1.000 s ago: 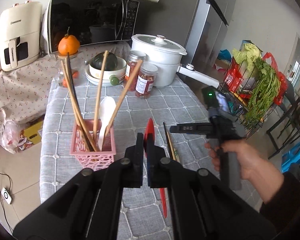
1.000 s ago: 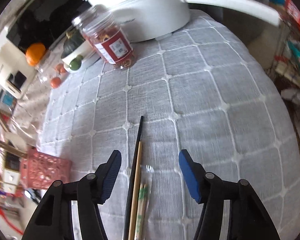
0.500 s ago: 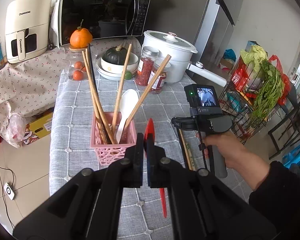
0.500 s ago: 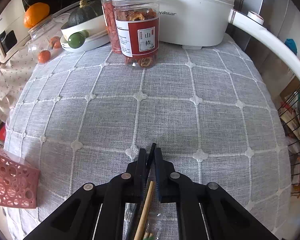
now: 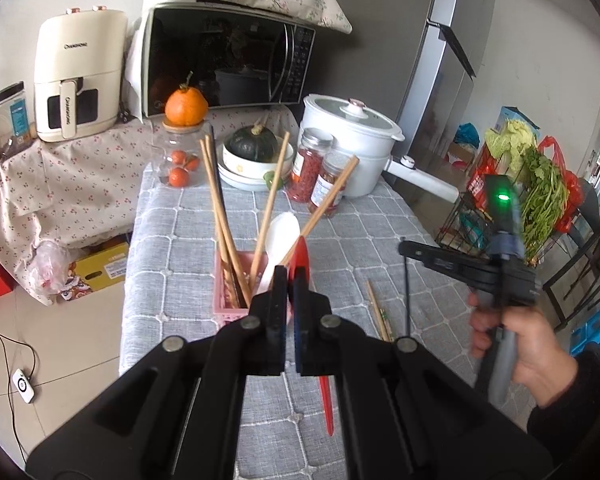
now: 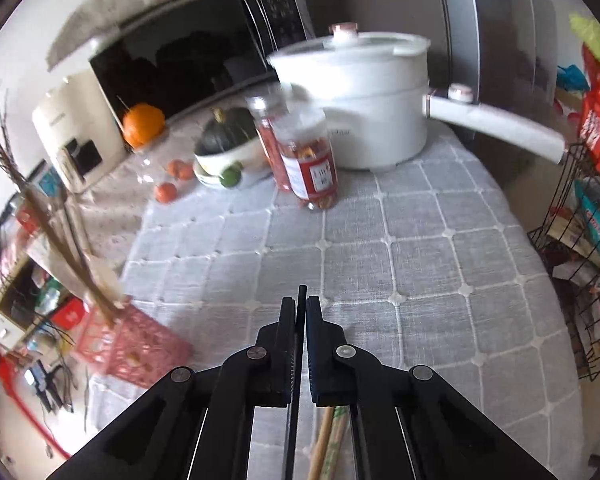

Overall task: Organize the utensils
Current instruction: 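Carry the red spoon into the pink basket and open the left tool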

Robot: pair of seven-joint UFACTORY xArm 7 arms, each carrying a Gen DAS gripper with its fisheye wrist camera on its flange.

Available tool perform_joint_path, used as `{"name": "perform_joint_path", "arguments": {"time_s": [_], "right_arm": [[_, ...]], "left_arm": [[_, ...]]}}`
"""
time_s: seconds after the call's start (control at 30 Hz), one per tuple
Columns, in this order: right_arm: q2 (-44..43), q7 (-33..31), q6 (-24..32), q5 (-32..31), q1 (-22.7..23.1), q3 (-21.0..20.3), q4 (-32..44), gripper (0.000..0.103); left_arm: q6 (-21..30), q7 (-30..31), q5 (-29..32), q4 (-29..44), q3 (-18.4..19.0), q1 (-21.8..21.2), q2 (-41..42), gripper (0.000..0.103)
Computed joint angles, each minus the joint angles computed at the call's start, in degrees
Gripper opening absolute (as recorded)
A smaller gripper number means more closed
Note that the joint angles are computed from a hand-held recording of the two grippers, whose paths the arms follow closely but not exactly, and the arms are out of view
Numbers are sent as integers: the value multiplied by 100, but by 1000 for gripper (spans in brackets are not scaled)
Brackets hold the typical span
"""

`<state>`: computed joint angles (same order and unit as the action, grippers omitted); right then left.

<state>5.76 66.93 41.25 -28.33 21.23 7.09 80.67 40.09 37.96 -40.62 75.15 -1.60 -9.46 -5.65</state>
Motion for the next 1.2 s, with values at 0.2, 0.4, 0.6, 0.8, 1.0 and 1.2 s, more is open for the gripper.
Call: {"name": "perform_joint_path", "arguments": {"time_s": [0.2,0.4,0.6,0.8,1.0,1.2], "right_arm": [[-697,647,-16,-775,107,267,-297,5],[-1030,1015,170,-1469,116,664,-272,5],[-1015,1094,209,-1810,107,850,174,5],[-580,639,128,-1941,253,756,1092,5],[-96,5,285,-1745,607,532,2011,5],[119,-357,364,-1555,937,315,2450,4]], "left_arm": [[-163,2,-204,72,74,51,-51,3],[-878,284,-517,143,81,-50,-193,3],[-1575,356,-529,531,37,-145,82,3],[-2044,245,-232,774,-133,-93,433,3],[-2500,414,-72,844,-327,-29,714,3],[-2769,907,-243,797,-512,29,894,3]]}}
